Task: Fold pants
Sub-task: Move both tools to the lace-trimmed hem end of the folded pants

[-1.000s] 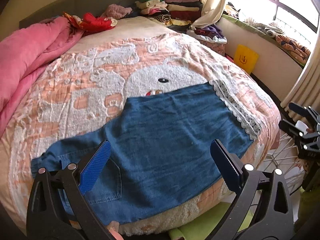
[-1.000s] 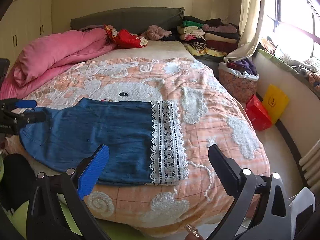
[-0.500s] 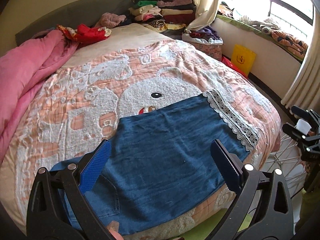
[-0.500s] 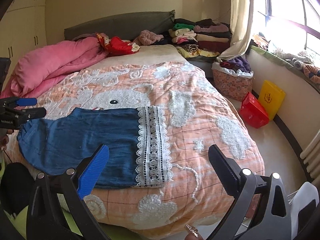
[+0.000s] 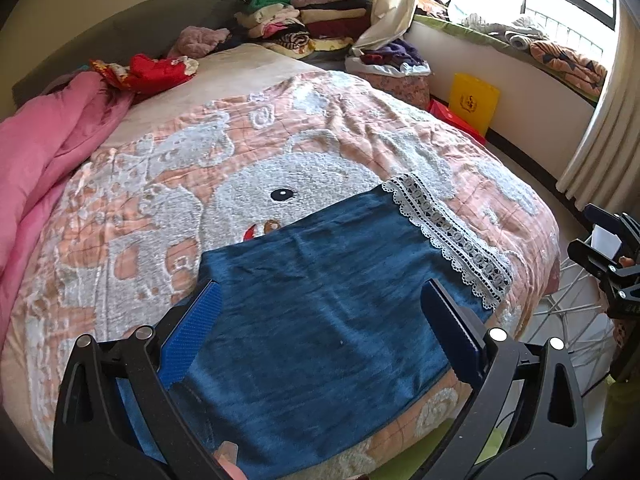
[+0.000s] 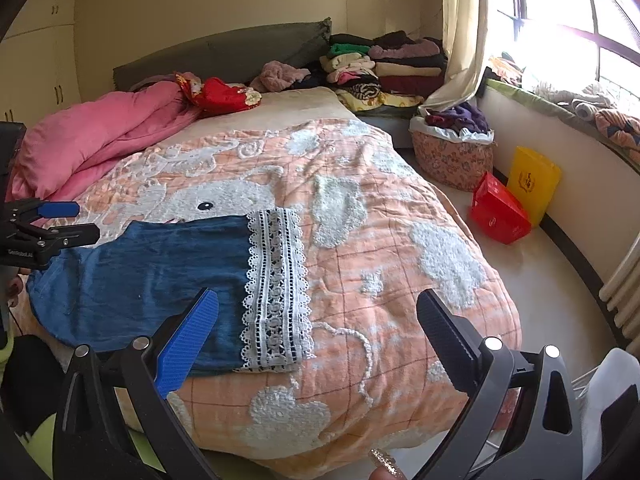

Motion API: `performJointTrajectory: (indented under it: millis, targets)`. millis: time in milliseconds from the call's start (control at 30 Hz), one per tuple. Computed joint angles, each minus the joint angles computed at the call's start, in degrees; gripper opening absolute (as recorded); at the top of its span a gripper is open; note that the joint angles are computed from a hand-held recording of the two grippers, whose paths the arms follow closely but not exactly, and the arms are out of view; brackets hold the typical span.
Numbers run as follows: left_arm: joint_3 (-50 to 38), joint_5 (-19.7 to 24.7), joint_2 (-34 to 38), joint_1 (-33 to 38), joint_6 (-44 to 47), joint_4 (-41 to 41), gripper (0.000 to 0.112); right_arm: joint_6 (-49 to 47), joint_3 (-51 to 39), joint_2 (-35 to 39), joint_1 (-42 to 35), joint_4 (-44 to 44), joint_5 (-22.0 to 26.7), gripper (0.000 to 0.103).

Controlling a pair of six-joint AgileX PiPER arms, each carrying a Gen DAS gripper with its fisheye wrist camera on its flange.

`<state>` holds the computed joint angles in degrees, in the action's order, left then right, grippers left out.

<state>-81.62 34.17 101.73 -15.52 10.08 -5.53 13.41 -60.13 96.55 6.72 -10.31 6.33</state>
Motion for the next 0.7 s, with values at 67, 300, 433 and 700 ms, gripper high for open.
performJointTrajectory:
  millis: [67,300,433,700]
  targets:
    - [-1.04,0.25,0.98,-0.4,-0.08,0.22,0.093,-4.28,-0.21,0.56,-0.35,4.29,-0.18,0.099]
    - [-6.5,2.07,6.06,-1.16,0.56,-0.06,0.093,-22.55,-1.77,3.99,-1.55,22.82,0.11,0.099]
    - [-10.48,3.7,9.66,-1.16,1.7,-1.13,0.093,-34.6,-2.7,6.24,-1.95,35.51,0.99,0.098]
    - [-21.82,8.17,17.85,-1.15,3.86,-2.84,0.093,-50.4,-5.18,11.1,-2.36,52.41,4.22,0.099]
